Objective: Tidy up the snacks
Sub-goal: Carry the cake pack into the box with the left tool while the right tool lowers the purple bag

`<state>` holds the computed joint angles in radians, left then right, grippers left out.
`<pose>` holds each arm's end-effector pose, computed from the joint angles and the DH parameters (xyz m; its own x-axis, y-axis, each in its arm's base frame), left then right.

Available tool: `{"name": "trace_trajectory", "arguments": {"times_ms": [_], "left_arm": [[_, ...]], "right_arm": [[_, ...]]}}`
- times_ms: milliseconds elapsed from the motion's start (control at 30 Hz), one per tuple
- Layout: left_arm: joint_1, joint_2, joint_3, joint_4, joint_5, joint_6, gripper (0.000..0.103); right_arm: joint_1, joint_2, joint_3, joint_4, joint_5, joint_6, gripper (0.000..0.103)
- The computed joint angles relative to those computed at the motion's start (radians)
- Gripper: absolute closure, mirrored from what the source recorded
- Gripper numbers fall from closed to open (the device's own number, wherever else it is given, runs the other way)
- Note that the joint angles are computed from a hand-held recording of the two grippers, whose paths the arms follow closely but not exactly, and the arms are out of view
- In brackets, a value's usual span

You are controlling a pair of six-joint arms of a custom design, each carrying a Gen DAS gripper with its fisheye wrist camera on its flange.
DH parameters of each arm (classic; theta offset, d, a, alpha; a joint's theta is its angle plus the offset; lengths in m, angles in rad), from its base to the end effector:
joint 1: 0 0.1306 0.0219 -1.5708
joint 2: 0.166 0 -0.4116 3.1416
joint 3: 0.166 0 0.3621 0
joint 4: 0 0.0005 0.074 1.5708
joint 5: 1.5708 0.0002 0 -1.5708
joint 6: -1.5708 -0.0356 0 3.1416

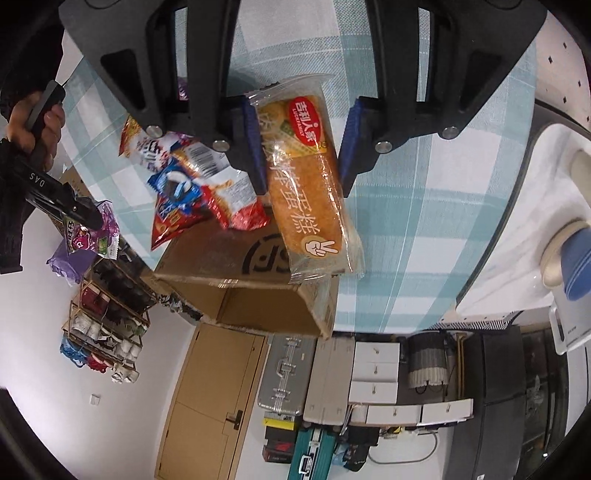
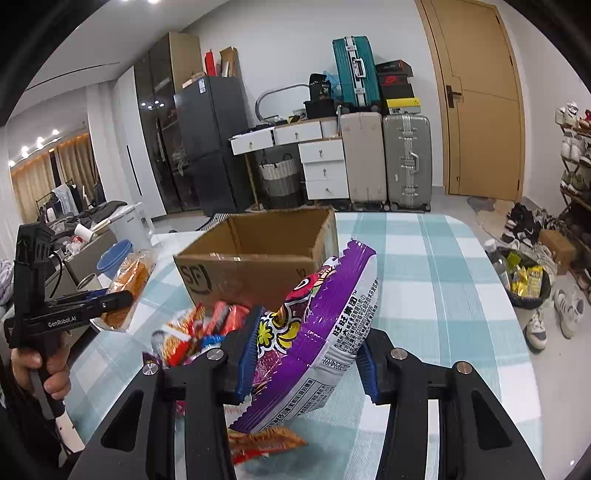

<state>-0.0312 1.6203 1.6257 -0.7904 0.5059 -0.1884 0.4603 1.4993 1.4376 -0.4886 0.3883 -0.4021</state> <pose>0.5454 -0.0348 0.4602 -0.6247 0.1834 -0.7590 0.4957 0.8442 -0.2040 0.4660 0.2154 0.4619 -0.4789 0.1669 -0.8619 0.0711 0.9859 0.1514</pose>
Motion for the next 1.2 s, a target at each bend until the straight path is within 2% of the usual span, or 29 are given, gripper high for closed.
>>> {"name": "trace_trajectory", "arguments": {"times_ms": [367,533,1200], "left_arm": [[-0.034,0.03,0.129,-0.024,0.009,0.03,0.07],[-0.068,0.066,0.195,-0.042,-0.017,0.029,0.07],[-0.169,0.311,0.565,-0.189,-0.129,0.027,0.069]], "right_arm": [[-0.018,0.098,0.183,-0.052,-0.041,0.05,0.057],[-0.039,0.163,0.282,-0.09,-0.069,0.063,0.057],[-0.112,0.369,0.561,-0.24,-0.178,0.104,0.057]]}}
